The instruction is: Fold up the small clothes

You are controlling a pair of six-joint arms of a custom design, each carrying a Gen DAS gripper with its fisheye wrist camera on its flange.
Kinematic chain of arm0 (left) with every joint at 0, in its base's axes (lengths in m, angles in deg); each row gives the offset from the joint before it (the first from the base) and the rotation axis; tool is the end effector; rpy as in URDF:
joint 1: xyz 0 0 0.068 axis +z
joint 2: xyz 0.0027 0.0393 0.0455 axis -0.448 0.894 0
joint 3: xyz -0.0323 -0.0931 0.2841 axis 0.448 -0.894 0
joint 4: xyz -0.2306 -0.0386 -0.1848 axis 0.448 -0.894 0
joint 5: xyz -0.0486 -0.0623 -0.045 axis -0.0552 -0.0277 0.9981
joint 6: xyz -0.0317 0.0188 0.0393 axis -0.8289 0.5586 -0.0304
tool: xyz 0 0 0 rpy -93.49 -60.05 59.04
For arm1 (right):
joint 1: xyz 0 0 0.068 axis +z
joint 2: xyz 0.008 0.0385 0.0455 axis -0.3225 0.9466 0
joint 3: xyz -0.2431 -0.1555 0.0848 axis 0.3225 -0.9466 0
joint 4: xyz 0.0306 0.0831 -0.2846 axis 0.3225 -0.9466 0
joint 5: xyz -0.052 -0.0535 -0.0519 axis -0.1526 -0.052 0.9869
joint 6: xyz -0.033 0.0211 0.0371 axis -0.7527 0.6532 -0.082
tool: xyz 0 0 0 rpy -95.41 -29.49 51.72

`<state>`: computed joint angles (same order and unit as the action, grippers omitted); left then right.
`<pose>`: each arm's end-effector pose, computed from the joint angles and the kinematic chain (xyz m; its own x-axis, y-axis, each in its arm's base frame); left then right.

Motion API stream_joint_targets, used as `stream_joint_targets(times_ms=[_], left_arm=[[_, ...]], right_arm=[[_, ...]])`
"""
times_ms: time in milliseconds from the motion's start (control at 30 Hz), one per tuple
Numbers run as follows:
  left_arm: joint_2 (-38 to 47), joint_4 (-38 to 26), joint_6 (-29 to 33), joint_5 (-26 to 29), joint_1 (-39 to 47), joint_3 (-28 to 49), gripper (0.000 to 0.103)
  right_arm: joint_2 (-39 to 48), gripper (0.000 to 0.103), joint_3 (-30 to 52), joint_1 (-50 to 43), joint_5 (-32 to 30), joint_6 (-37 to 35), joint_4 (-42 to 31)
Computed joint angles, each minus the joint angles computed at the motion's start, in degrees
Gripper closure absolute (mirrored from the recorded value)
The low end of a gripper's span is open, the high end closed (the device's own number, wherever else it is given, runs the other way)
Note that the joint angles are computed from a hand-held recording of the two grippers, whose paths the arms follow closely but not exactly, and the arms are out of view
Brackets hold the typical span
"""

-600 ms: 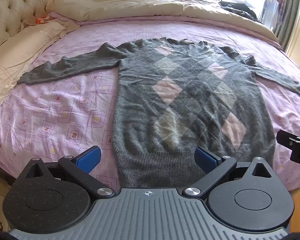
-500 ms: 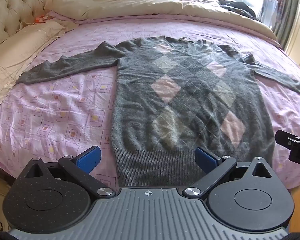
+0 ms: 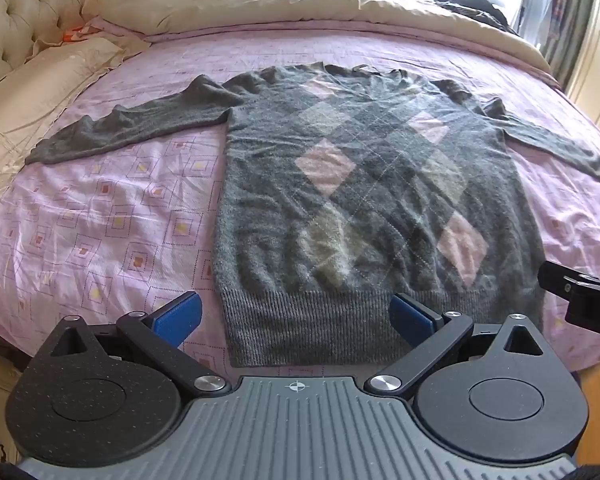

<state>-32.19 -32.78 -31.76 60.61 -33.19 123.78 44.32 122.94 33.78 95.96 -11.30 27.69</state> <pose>0.1529 -0.0176 0.3063 -0.7935 0.1130 -0.5979 0.1321 0.9912 0.0120 0.1462 0.1563 0.2760 -0.7024 0.1923 -0.6853 0.1981 0.9776 0.0712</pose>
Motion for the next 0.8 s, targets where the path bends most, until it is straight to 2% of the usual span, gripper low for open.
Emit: stream_joint_targets(times_ms=[800], left_arm=[[0.4,-0.3,-0.1,-0.1,0.8,0.5,0.002]], right_arm=[[0.1,0.001,0.0,-0.1,-0.9,0.1,0.2]])
